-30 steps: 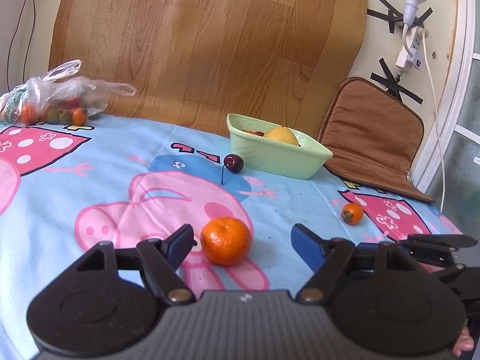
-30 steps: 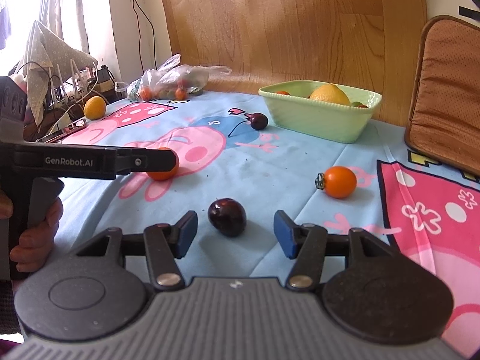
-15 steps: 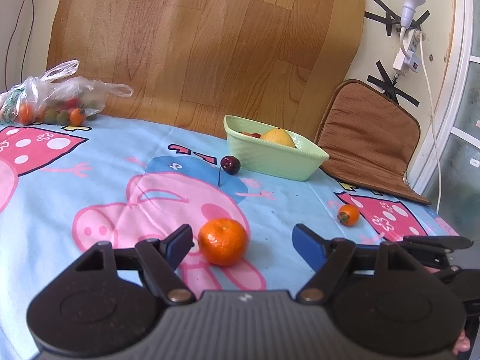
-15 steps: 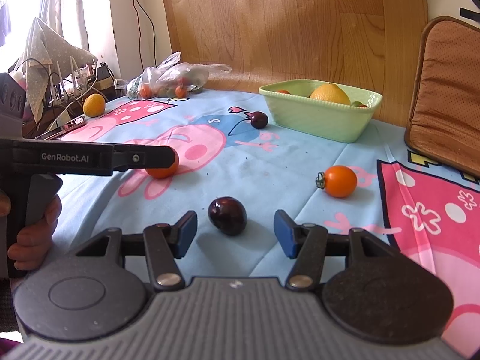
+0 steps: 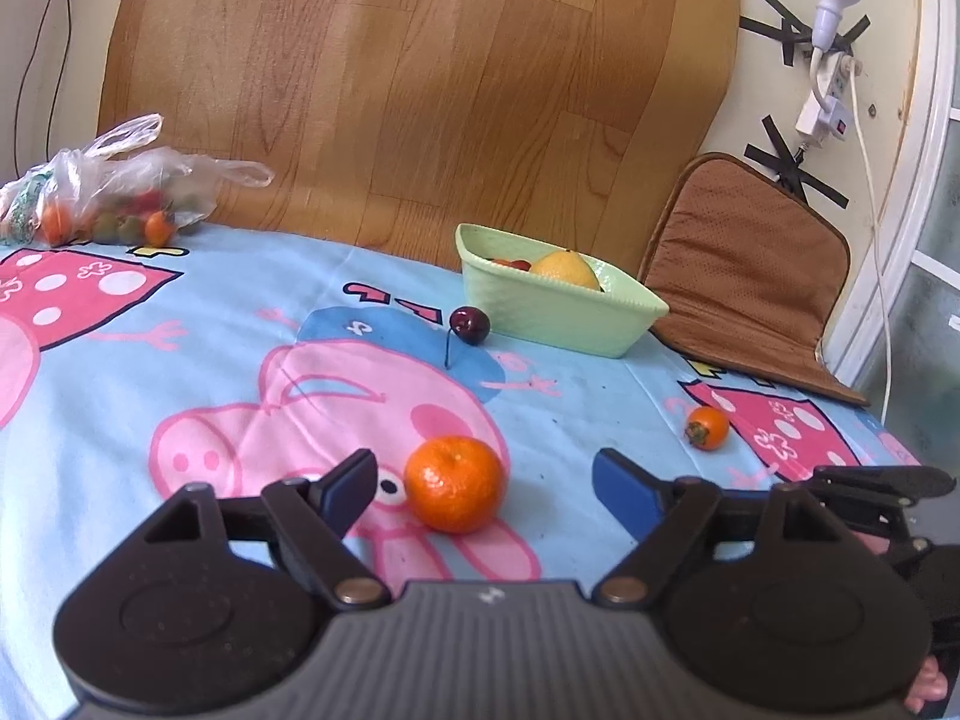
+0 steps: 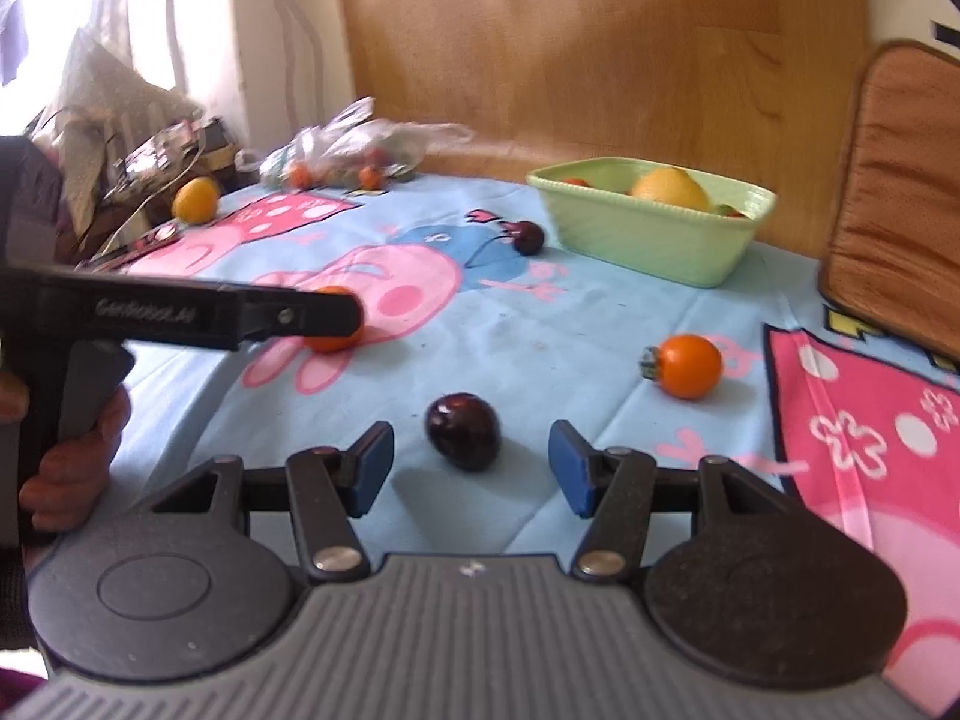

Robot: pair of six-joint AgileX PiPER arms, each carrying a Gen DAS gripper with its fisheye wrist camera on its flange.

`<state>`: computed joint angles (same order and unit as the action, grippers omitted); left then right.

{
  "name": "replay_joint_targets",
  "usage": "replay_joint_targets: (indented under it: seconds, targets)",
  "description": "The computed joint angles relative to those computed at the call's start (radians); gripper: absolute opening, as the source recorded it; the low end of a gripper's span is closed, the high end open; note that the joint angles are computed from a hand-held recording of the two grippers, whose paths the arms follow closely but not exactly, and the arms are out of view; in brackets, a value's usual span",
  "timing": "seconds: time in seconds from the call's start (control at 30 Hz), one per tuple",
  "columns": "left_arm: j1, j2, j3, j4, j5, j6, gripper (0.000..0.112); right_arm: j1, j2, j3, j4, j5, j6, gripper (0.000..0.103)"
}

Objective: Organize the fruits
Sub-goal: 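Close the left tool on the mandarin while the right tool grasps the dark cherry, lift, then open both tools over the green basket to drop mandarin and cherry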

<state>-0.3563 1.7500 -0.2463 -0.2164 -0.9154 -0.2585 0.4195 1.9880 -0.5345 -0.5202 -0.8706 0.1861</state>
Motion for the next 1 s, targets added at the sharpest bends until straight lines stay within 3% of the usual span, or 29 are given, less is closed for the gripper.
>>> replay_joint_targets:
  seconds: [0.07,0.1,0.13,0.17,0.27,0.37,0.57,0.67,0.7,0.77,0.83,1.0]
  targets:
    - [0.017,-0.004,-0.027,0.018,0.054,0.009,0.081,0.007,0.004,-0.014,0.004,0.014,-0.022,0.058]
    - [0.024,-0.009,-0.047,0.024,0.097,0.021,0.062,0.007,0.007,-0.026,-0.001,0.028,-0.018,0.058]
    - [0.034,-0.017,-0.069,0.036,0.152,0.039,0.037,0.005,0.008,-0.03,-0.003,0.025,-0.024,0.041]
    - [0.059,-0.029,-0.091,0.089,0.208,0.025,0.038,-0.003,0.002,-0.04,-0.034,0.035,-0.013,0.03]
    - [0.165,-0.105,-0.163,0.348,0.336,-0.146,0.038,-0.058,-0.036,-0.057,-0.103,0.006,0.03,0.03]
    - [0.18,-0.12,-0.33,0.403,0.447,-0.141,0.039,-0.116,-0.053,-0.158,-0.115,0.033,0.123,0.03]
    - [0.19,0.167,-0.846,0.696,0.687,-0.352,0.039,-0.163,0.128,-0.59,-0.25,0.251,0.513,0.03]
    - [0.196,0.313,-1.062,0.996,0.776,-0.643,0.04,-0.153,0.227,-0.779,-0.348,0.349,0.663,0.032]
    - [0.196,0.352,-1.118,1.096,0.801,-0.742,0.045,-0.15,0.249,-0.817,-0.361,0.371,0.676,0.032]
    - [0.197,0.396,-1.183,1.184,0.83,-0.832,0.05,-0.149,0.274,-0.852,-0.331,0.388,0.655,0.045]
    - [0.213,0.386,-1.164,1.112,0.806,-0.771,0.05,-0.169,0.268,-0.828,-0.28,0.345,0.624,0.048]
    - [0.266,0.209,-0.893,0.682,0.645,-0.357,0.055,-0.249,0.187,-0.674,-0.317,0.22,0.691,0.048]
